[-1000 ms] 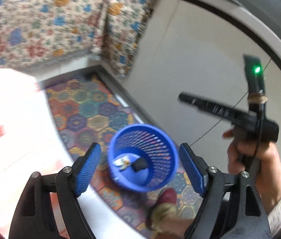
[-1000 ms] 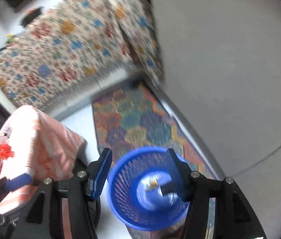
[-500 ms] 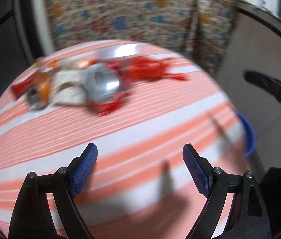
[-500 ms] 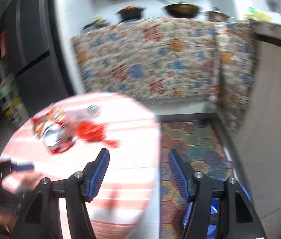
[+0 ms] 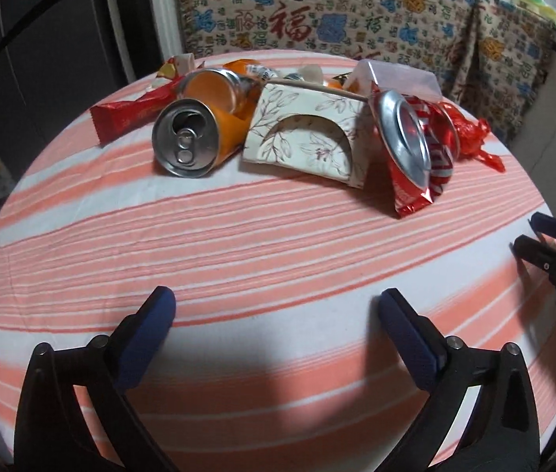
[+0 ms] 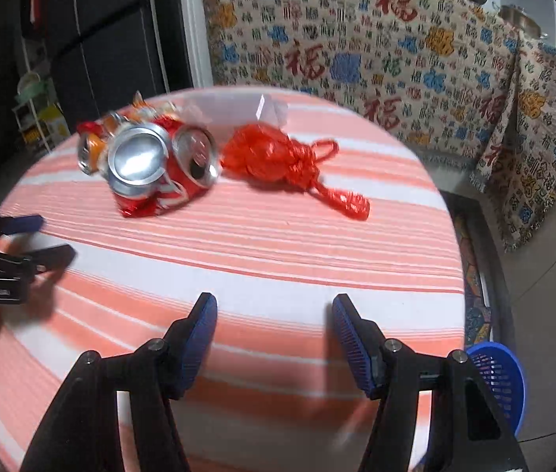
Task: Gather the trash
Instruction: 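Move both grippers back over the table toward the remaining trash, then grasp the crushed orange can with the left gripper while the right gripper grasps the red plastic bag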
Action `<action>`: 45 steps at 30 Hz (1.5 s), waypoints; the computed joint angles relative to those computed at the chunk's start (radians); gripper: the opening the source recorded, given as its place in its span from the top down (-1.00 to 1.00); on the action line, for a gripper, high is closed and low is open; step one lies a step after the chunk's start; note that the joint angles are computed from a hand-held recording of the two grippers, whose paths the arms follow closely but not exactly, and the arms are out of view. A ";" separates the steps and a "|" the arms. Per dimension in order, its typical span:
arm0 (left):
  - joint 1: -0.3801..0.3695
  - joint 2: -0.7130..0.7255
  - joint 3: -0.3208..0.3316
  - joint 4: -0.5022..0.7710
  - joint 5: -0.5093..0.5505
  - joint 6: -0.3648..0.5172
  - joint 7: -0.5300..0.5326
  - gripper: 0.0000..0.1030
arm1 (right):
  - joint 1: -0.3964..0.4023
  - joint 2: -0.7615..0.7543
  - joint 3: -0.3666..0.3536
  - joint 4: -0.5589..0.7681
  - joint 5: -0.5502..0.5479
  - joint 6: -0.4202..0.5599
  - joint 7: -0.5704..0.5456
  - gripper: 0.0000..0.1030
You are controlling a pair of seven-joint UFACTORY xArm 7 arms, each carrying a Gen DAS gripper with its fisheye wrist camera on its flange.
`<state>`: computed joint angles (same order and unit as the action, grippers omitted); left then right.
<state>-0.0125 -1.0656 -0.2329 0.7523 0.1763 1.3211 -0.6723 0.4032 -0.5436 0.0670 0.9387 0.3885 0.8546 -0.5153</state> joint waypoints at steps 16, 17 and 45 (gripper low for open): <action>-0.024 -0.048 0.049 -0.019 -0.020 -0.002 0.049 -0.99 | 0.008 0.072 0.024 0.050 -0.017 -0.024 -0.005 -0.36; -0.023 -0.074 0.084 -0.038 -0.031 -0.039 0.052 -0.99 | 0.008 0.071 0.025 0.050 -0.017 -0.024 -0.005 -0.36; 0.168 -0.074 0.225 -0.084 -0.082 -0.276 0.288 -0.40 | 0.015 0.078 0.009 0.069 0.005 -0.005 -0.015 -0.35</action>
